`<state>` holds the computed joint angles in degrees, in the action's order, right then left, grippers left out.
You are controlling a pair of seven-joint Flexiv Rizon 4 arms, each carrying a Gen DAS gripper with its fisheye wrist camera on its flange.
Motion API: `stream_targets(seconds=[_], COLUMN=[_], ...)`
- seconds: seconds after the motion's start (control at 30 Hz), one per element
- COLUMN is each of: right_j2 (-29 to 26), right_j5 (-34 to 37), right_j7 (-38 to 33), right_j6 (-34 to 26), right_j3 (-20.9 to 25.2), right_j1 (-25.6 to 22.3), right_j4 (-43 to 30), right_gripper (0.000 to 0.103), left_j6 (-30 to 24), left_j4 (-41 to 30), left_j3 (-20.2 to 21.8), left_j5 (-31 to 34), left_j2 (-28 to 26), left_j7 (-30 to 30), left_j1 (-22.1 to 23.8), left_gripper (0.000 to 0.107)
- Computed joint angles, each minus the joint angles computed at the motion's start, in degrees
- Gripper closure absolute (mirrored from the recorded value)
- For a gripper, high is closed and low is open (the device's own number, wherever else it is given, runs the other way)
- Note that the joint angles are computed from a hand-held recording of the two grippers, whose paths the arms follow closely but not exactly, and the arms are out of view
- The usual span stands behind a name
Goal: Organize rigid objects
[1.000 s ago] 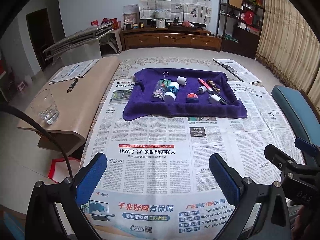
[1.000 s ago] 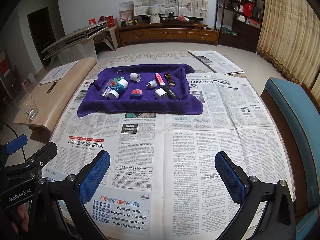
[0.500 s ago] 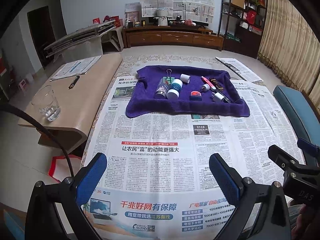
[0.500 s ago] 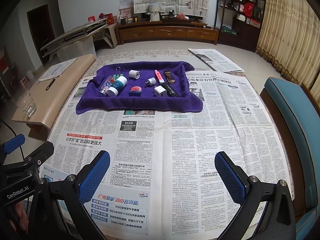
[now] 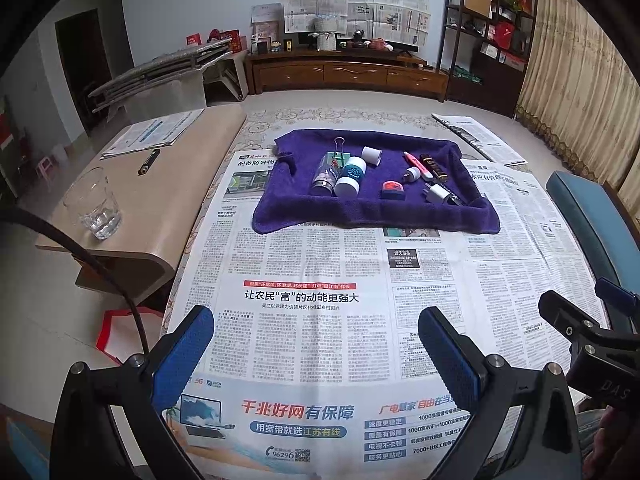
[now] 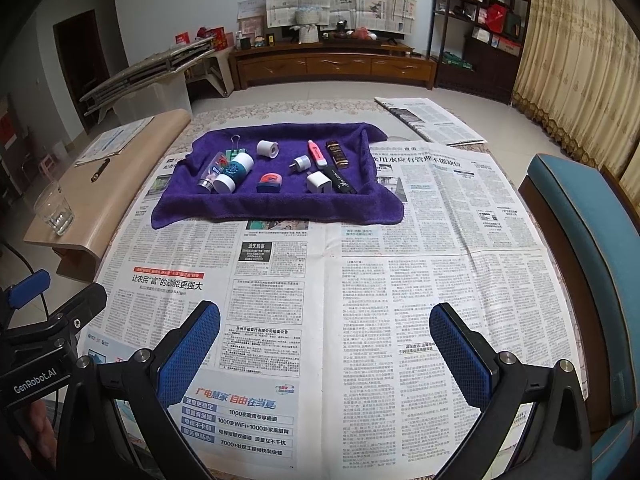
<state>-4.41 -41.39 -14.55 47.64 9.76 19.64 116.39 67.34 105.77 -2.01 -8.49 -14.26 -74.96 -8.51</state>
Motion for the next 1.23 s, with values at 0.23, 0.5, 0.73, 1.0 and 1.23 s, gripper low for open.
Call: stream_targets(seconds=[0.23,0.5,0.73,1.0,1.23], right_j2=[0.20,0.30,0.22,0.35,0.47], right_j5=[0.11,-0.01,0.29,0.29,0.60], right_j7=[-0.03,-0.02,-0.07,0.02,-0.15], right_j6=[0.11,0.22,0.23,0.28,0.00], right_j3=[-0.03,0.00,0.01,0.01,0.05], right_j1=[-0.19,-0.29,-0.34,-0.39,-0.46], right_j4=[0.25,0.40,0.44,0.60,0.66], right_gripper=[0.000,0.000,0.000,0.000,0.000], left_j6=[-0.24,-0.02,-0.43,-1.06,0.11], left_j4=[-0.12,0.19,0.32,0.40,0.93], left_j3=[0.08,-0.07,-0.22,-0.60,-0.90], left_j5=[0.27,0.02,-0.10,-1.14,-2.21], left_j2=[-0.08,0.08,0.31,0.44,0.18], left_j7=[-0.38,-0.23,-0.12,0.24,1.12], left_j1=[-0.03,-0.01,-0.13,-0.23,-0.13], left_gripper=[0.004,0.004,0.004,0.004,0.004])
